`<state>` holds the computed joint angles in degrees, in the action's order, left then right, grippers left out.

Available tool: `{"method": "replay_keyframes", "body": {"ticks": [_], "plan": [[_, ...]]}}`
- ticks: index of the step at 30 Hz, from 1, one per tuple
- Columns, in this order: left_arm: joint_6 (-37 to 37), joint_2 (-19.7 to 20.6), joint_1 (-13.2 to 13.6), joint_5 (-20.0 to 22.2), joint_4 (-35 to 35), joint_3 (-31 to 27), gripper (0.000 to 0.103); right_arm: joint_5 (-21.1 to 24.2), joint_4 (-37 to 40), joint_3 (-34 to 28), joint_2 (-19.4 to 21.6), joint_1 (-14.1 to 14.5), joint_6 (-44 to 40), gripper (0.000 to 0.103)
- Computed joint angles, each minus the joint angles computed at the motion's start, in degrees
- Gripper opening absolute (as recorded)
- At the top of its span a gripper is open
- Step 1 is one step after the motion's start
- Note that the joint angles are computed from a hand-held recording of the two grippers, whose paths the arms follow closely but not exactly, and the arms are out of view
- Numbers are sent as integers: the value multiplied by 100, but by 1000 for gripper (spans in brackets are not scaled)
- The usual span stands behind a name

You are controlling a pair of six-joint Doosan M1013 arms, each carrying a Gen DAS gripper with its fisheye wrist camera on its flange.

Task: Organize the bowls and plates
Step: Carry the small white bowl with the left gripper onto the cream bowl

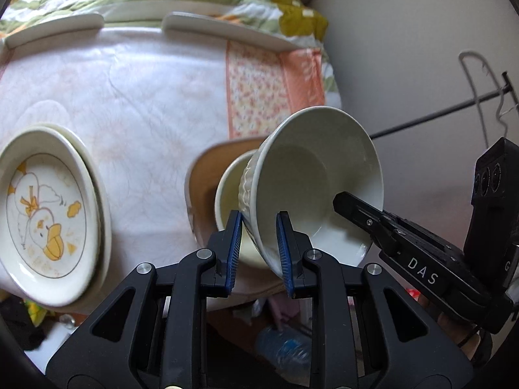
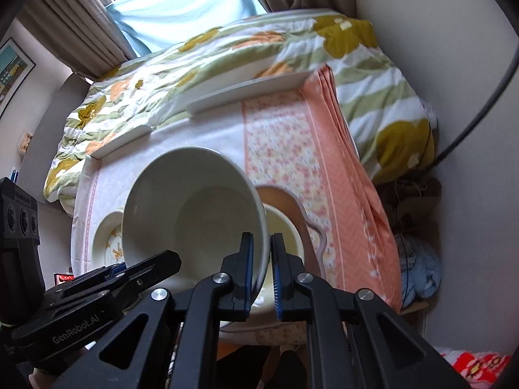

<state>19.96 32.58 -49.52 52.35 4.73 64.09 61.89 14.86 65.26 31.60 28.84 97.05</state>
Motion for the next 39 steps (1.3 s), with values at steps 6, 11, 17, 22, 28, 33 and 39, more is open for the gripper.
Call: {"method": "replay_keyframes", "body": {"ticks": [6,11,17,22,28,33,39], "plan": [[438,164,64,330,-350,-72,19,47,142,203,37,-40,205,10],[629,277,86,537,-397,-243,19,52,171,210,69,-66,220,10],[753,430,97,823,-317,-485,19,75,233,213,109,-89,184,10],[886,491,94,1019,-264,-599,19,125,282,198,134,-104,139,10],[1110,643,36,1568,-3,-914,19,85,304,217,122,-108,199,10],[1225,733,1,1873,170,-1077,19,46,320,243,110,-107,201,11],[1294,760,-8,1962,228,-1132,19,-23,276,276,84,-116,251,11]]}}
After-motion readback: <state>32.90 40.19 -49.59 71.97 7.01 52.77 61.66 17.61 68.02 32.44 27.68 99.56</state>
